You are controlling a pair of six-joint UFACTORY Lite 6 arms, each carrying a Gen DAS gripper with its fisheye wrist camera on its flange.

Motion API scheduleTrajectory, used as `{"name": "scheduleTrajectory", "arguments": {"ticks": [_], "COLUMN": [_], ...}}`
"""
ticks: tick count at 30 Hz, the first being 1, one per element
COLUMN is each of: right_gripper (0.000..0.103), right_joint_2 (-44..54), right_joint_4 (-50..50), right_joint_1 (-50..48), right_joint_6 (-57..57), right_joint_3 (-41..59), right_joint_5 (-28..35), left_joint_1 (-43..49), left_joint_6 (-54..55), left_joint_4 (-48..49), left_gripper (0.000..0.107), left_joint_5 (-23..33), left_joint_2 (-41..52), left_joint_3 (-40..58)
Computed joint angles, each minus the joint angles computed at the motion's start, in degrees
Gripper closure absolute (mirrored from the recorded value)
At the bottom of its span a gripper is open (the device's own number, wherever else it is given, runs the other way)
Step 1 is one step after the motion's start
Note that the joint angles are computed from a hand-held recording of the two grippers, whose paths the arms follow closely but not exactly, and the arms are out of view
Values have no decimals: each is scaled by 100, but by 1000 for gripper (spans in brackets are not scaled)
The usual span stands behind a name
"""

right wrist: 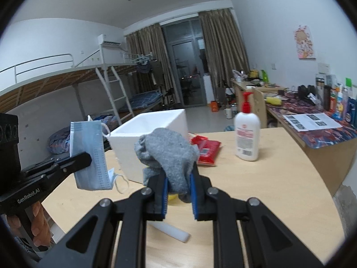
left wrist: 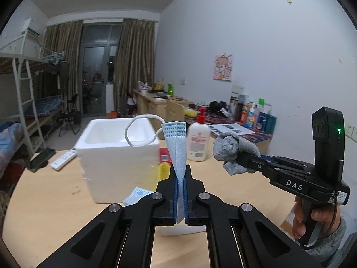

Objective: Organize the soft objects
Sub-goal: 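Carry the face mask and grey sock over the white foam box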

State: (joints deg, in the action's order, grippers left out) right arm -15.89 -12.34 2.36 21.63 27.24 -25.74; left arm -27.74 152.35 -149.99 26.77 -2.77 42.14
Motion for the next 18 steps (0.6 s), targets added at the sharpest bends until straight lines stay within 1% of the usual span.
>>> {"name": "scheduleTrajectory", "arguments": {"ticks": [2, 7, 9, 11, 12, 14, 15, 18], "right_gripper": [83, 83, 83, 83, 83, 83, 83, 83], "right_joint_2": [209, 769, 1073, 1276, 1391, 1606, 1642, 1832], "right_joint_4": [-11, 203, 305, 532, 642, 938, 1179, 1768], "right_joint_1": [120, 564, 749, 965, 1091, 1308, 1441, 1728], "right_joint_6": [10, -147, -234, -397, -481, -724, -903, -1352], "right_joint_3": [143, 586, 849, 1039, 1144, 1365, 1396, 1619], "right_joint_5": [-60, -167, -166, -143, -143, -116, -119, -62], "left_joint_1": [115, 490, 644, 709, 784, 941, 1068, 1273], "left_joint_6": [198, 1003, 1409, 2107, 2332, 2337, 2171, 1992], "left_joint_4": [-201, -1051, -1460, -2196, -2418, -2443, -2218, -1956], "left_gripper": [103, 103, 103, 103, 103, 103, 103, 103], "left_joint_5": [-49, -131, -164, -137, -93, -92, -79, 97], "left_joint_2": [-86, -348, -383, -385, -396, -335, -323, -237], "left_joint_3": [-91, -364, -418, -467, -511, -477, -472, -486]}}
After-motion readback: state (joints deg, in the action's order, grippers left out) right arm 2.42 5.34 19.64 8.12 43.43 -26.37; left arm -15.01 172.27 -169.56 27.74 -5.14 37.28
